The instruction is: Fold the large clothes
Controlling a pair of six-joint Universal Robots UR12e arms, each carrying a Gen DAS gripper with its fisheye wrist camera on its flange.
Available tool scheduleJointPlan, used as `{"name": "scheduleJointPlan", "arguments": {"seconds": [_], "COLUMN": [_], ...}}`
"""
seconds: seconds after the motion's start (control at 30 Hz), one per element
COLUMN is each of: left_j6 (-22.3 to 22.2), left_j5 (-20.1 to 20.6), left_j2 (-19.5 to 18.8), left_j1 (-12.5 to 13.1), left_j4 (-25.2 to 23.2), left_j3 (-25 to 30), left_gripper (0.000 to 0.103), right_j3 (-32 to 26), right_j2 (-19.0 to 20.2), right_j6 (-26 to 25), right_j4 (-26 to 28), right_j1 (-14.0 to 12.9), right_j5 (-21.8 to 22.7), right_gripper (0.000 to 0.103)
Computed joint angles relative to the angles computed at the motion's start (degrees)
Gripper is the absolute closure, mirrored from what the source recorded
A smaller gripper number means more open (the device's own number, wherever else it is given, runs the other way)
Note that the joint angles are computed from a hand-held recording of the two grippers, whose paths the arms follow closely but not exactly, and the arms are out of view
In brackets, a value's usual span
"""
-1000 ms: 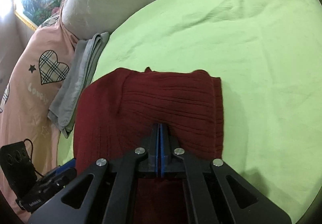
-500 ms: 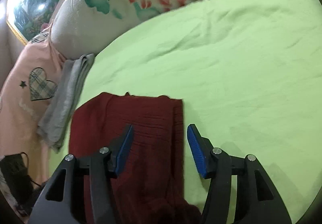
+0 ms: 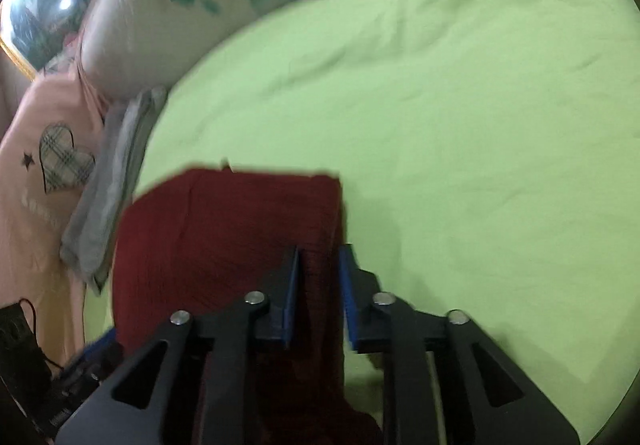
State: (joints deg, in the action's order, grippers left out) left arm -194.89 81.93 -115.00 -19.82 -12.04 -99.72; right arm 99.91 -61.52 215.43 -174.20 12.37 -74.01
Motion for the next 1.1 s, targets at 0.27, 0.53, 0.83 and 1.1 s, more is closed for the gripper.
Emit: {"name": "scheduleJointPlan", "arguments": {"seconds": [0.27,0.53,0.83,1.1], "left_j6": [-0.2,-1.8,-1.8,-3.5], "left_j5": [1.7,5.7,15.6,15.8], "left_j2": [-0.3,1.0,3.9,5.4], "left_j1": [-0.6,-1.3,-3.7,-2.3], "left_j4": [0.0,-2.3,-2.1,-1.2], "left_j3": [0.2,0.3,-2.5,-5.7], "left_gripper": [0.062,0.062,0.061,0.059], "right_j3": [0.4,2.6,5.2,8.1], "right_j2": [0.0,-2.0,-5.0,-6.3], "right_j6": [-7.8,-6.1,-8.6,-11.6], "right_j4": [1.4,-1.4,-3.0,-1.1], "right_j1": [1.5,1.3,2.0,2.1], "right_j5": [5.8,6.2,6.8,8.3], "right_gripper": [0.079,0.079,0.078,0.078]}}
